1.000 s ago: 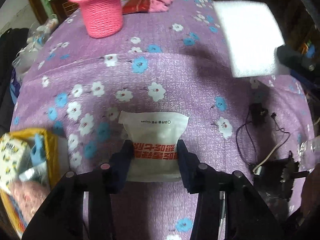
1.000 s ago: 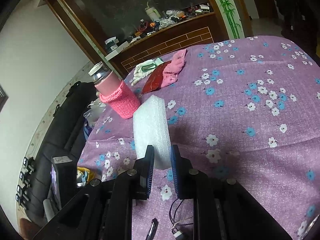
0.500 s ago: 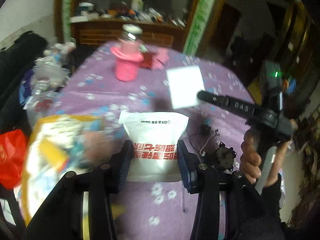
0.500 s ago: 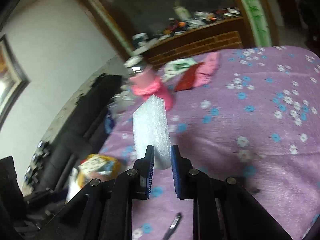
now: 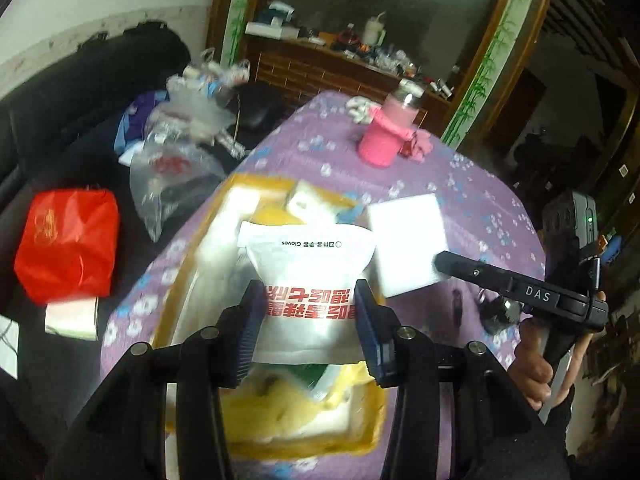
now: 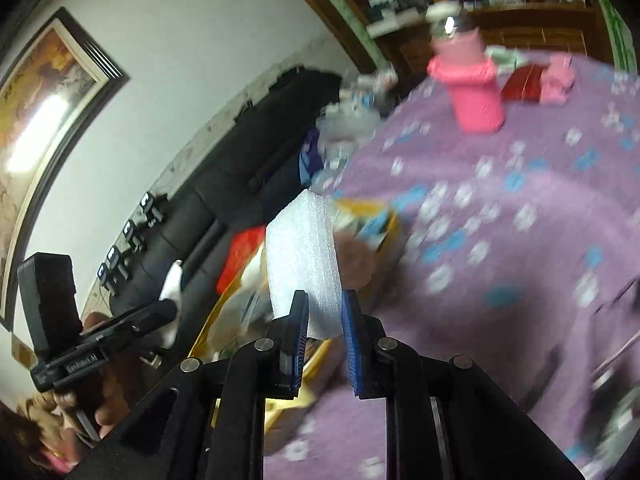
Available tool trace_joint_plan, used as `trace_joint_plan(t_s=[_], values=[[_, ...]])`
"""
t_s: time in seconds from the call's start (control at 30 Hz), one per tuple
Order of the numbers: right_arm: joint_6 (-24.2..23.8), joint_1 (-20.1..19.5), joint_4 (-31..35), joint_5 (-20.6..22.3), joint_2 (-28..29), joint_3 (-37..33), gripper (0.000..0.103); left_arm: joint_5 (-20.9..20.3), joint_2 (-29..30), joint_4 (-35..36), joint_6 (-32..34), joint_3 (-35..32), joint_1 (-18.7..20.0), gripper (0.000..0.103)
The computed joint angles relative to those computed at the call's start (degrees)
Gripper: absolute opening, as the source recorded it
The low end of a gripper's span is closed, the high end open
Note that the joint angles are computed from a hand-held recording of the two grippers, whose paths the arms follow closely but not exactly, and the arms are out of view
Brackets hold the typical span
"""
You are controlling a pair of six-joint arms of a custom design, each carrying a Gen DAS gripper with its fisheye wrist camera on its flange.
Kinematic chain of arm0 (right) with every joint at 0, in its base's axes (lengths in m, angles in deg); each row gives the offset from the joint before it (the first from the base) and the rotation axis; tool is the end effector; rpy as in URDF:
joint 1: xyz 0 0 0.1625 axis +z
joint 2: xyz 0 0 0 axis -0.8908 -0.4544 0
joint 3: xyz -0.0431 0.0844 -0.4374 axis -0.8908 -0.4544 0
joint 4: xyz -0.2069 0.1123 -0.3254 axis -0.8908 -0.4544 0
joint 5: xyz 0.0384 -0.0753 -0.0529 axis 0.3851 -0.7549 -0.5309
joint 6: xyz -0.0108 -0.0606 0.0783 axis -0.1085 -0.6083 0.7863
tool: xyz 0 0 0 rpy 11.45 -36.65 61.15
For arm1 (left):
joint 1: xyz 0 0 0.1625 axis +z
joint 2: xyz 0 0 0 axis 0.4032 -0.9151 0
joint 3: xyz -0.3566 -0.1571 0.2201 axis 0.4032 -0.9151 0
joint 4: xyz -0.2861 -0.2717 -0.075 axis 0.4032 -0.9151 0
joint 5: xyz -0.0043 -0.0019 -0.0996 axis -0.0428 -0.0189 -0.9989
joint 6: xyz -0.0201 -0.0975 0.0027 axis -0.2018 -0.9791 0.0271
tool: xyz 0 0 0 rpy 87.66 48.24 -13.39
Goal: Organize soft objects
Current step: 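Carry the foam block and packet into the box and open both tools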
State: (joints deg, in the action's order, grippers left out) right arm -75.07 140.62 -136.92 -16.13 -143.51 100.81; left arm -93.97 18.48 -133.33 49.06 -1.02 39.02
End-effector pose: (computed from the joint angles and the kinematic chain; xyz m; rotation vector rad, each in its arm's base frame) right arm -0.0063 -0.6990 0.4310 0.5081 -2.8724 0.8239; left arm -0.2463 -0.8845 0.0379 0.4963 2.5562 -0.7997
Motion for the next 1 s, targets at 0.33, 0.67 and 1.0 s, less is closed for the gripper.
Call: trace_joint_plan(t_s=[0.33, 0.67, 1.0], values=[[1.5, 5.1, -5.5, -8.7, 4.4, 1.9, 0.018, 2.8, -1.3, -3.9, 1.6, 5.5, 1.7, 0.045], [-0.7, 8.8, -19.5, -16.0, 3.5, 9.2, 0.039, 8.2, 0.1, -16.4, 8.9, 8.9, 0.4, 0.069], [-3.4, 9.8, -30.1, -21.0, -1.0, 19.6, 0.067, 11.9, -2.2, -21.0, 9.1, 14.9, -0.6, 0.071]])
